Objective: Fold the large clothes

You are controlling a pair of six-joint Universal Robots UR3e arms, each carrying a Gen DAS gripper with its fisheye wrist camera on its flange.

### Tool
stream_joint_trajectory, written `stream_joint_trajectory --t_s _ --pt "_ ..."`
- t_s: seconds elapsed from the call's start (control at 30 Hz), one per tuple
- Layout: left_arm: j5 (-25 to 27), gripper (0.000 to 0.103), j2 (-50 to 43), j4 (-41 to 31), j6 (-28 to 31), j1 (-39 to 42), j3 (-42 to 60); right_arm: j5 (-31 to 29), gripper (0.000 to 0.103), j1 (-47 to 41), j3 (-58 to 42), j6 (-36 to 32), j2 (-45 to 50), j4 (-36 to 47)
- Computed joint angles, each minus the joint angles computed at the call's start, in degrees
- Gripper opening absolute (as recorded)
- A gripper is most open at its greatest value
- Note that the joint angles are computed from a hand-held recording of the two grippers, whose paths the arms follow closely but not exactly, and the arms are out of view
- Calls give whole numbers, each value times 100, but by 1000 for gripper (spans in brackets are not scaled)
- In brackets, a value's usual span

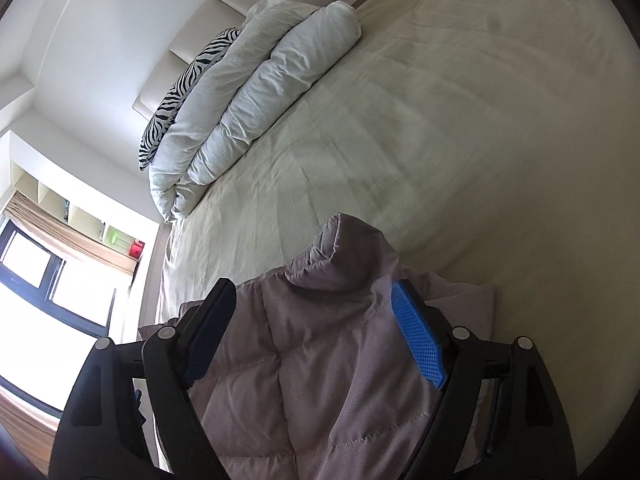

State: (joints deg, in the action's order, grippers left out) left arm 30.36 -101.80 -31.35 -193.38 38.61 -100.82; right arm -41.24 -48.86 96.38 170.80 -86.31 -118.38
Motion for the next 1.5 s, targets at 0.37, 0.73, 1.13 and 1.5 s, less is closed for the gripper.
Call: stream_joint_trajectory --t_s 0.37,0.73,1.13,1.5 --pt "2763 85 377 936 1436 -2415 232 -1340 44 2301 -494 -1363 -1306 1558" --pt "4262 84 -1441 573 1464 -2951 1686 -2938 33 3869 -1716 374 1370 -450" --pt "4470 88 -2435 -16 1284 -3039 2828 -3122 32 4027 -3103 450 2981 -529" --pt "4965 92 -2741 220 1340 -3232 2865 -3540 32 4286 -3548 466 3450 -559"
